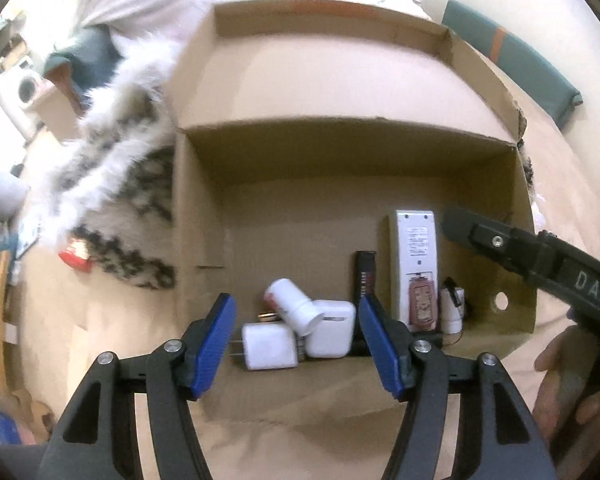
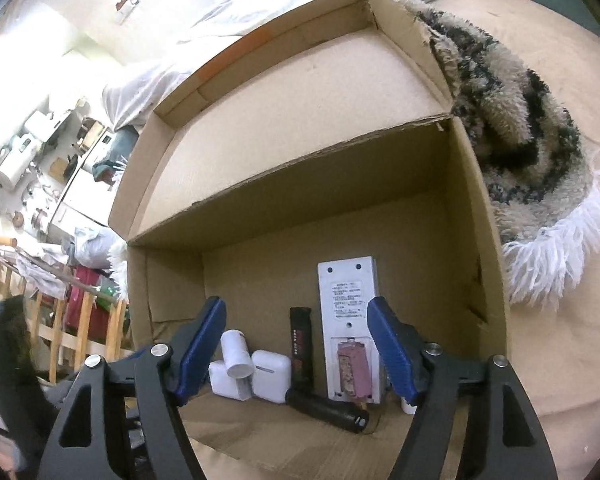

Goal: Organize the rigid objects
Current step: 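Drop pill bottle onto earbud case with left tool while right tool stands lighter by remote, then grasp pink egg-shaped item with left tool while right tool grasps pink hair claw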

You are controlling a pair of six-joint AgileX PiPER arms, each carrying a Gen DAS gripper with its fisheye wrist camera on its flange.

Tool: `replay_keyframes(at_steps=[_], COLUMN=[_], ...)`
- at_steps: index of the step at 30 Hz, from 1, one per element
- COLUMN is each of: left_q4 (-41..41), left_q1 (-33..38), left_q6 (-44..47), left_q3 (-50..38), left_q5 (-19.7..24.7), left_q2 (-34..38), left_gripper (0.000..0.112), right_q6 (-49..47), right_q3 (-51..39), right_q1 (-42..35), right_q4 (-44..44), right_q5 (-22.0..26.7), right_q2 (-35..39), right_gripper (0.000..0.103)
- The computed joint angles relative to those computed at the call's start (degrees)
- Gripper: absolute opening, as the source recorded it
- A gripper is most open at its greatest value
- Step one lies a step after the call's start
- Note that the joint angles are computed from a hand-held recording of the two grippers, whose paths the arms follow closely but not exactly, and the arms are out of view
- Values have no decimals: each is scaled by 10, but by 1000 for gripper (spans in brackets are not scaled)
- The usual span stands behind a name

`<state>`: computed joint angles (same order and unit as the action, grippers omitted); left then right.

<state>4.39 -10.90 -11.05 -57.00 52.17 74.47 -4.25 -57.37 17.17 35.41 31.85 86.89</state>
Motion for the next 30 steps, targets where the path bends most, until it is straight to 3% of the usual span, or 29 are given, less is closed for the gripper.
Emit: replay_keyframes(at_steps=[10, 18, 25, 30], left_q4=[25, -20, -53, -49], left_q1=[30, 82, 144, 176], left_q6=[23, 54, 99, 106], left_q3=[30, 88, 114, 135], left_q5=[58, 76, 98, 91], left_q2=[-94, -155, -168, -170], left_gripper=[61, 61, 62, 62], right_q6=[52, 80, 139, 140], right_q3=[67, 127, 177, 198], right_q1=[14, 23, 26, 9], right_q4=[-53, -63, -84, -55], right_q5=[16, 37, 45, 44], right_q2=[-110, -175, -229, -218], right_gripper=[79, 82, 82, 82])
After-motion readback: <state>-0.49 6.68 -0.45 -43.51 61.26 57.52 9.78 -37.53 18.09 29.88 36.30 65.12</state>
